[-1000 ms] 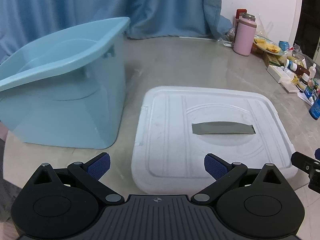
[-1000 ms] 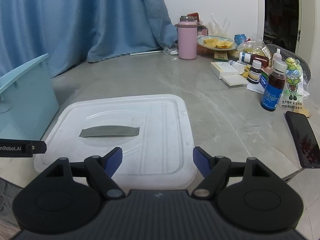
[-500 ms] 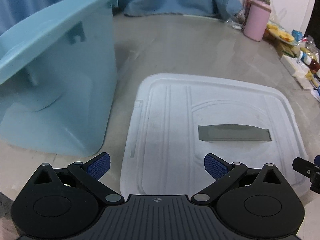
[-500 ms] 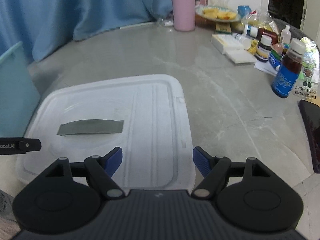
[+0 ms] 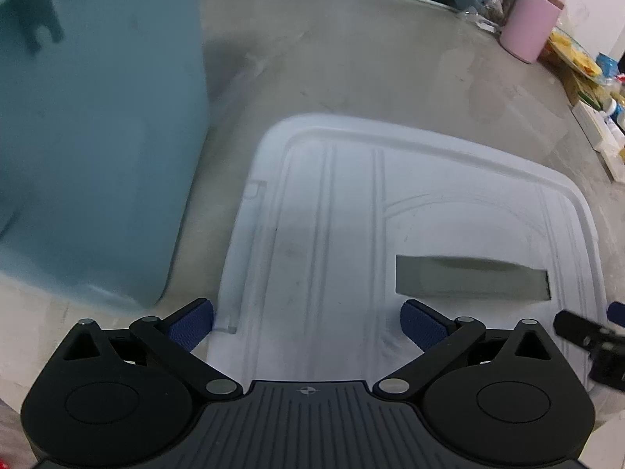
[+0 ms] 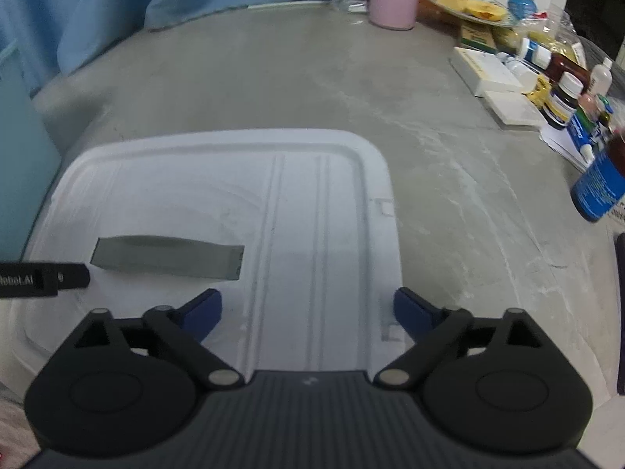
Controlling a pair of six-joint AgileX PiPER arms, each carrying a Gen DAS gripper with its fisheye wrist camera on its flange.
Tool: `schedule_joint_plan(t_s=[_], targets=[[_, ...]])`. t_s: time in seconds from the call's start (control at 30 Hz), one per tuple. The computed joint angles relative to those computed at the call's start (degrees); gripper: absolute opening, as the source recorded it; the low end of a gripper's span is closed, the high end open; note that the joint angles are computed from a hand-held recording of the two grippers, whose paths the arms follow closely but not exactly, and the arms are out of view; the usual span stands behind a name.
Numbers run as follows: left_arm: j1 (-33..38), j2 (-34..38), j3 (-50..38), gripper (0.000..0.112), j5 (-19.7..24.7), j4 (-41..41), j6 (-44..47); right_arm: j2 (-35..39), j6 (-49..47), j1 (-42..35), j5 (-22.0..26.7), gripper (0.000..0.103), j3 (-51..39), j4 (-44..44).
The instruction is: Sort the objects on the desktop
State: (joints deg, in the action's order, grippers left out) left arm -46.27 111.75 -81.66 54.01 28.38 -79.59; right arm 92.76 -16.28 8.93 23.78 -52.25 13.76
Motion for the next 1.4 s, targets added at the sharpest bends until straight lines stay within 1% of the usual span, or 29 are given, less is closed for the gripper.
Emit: schedule_joint_plan(t_s=[0.1, 0.27, 0.47, 0.6, 0.77, 0.93, 1.17, 1.4], targets=[[0.63, 0.50, -0.15, 0.103, -0.97, 0.05, 0.53, 0.69, 7.56, 2.62, -0.71, 0.103, -0.39, -7.80], [0.36, 0.93, -0.50, 0.103, -0.65, 0.24, 0.22, 0.70, 10.21, 3.36, -1.06, 0.103, -0.45, -9.40], [-0.33, 0.92, -1.18, 0.103, 0.99, -0.61, -0.53, 1.06, 10.98, 4.35, 1.15, 0.103, -1.75, -10.19], [-0.41, -0.32, 0.09, 0.103, 0.82, -2.27, 0.74, 0.29, 10.14, 4.54, 1.47, 0.103, -0.98, -9.74], [-2.39, -2.63, 3.16, 0.103, 1.00, -2.61, -0.94, -2.12, 9.29, 4.90, 1.64, 0.103, 1.77, -9.33], [-5.22, -5.77, 7.45, 0.103, 0.84, -3.28, -3.16, -6.10, 9.89, 5.79, 1.43, 0.103, 6.25, -9.73], [-9.34, -8.83, 11.31, 0.103, 1.73, -3.87, -7.04, -11.42, 13.26, 7.42, 2.57, 0.103, 11.20, -11.69], [-12.30, -11.07, 13.55, 0.103, 2.79, -4.70, -9.53, -15.01, 16.76, 9.21, 4.77, 0.103, 13.47, -13.72]])
